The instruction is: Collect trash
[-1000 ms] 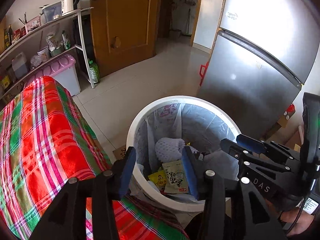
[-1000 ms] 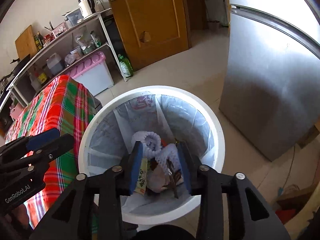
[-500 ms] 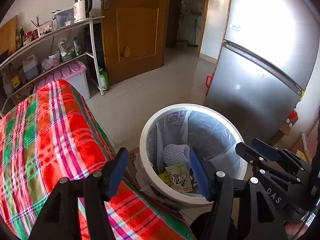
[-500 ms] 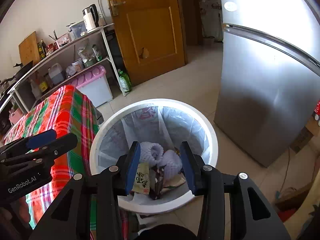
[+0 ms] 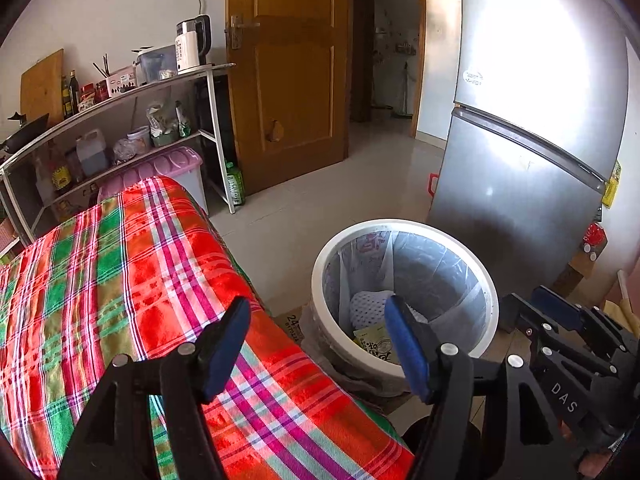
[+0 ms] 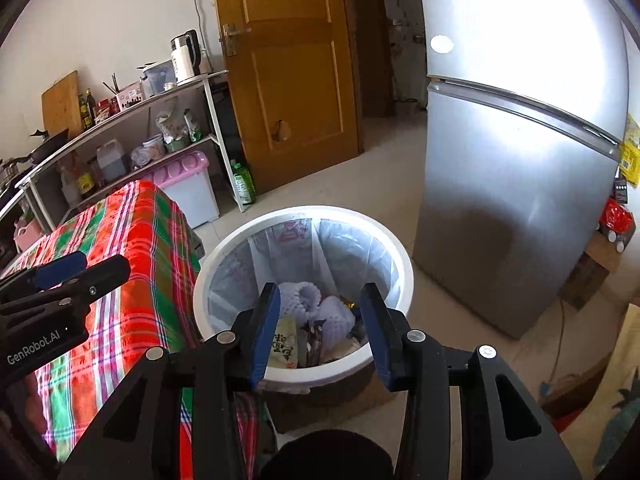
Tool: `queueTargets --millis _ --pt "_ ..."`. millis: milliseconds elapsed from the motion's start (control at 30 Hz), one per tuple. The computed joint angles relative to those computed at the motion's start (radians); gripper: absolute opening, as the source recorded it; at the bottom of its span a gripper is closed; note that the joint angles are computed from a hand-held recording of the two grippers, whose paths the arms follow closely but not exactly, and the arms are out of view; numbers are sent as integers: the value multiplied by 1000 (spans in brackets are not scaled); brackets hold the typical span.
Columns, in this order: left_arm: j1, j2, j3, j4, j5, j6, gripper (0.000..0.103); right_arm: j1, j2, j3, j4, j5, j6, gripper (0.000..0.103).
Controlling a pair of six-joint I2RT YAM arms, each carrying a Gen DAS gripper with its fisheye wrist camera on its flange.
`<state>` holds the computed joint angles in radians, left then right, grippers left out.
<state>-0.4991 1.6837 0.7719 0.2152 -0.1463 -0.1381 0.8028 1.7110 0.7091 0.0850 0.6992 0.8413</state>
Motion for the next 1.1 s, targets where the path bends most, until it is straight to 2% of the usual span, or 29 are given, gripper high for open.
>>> queueTargets --millis 333,1100 --pt "-2 -59 -80 43 -3 2 75 76 -9 14 -55 66 45 44" --pt "-18 -74 -105 40 -33 3 75 102 -12 20 -88 82 91 44"
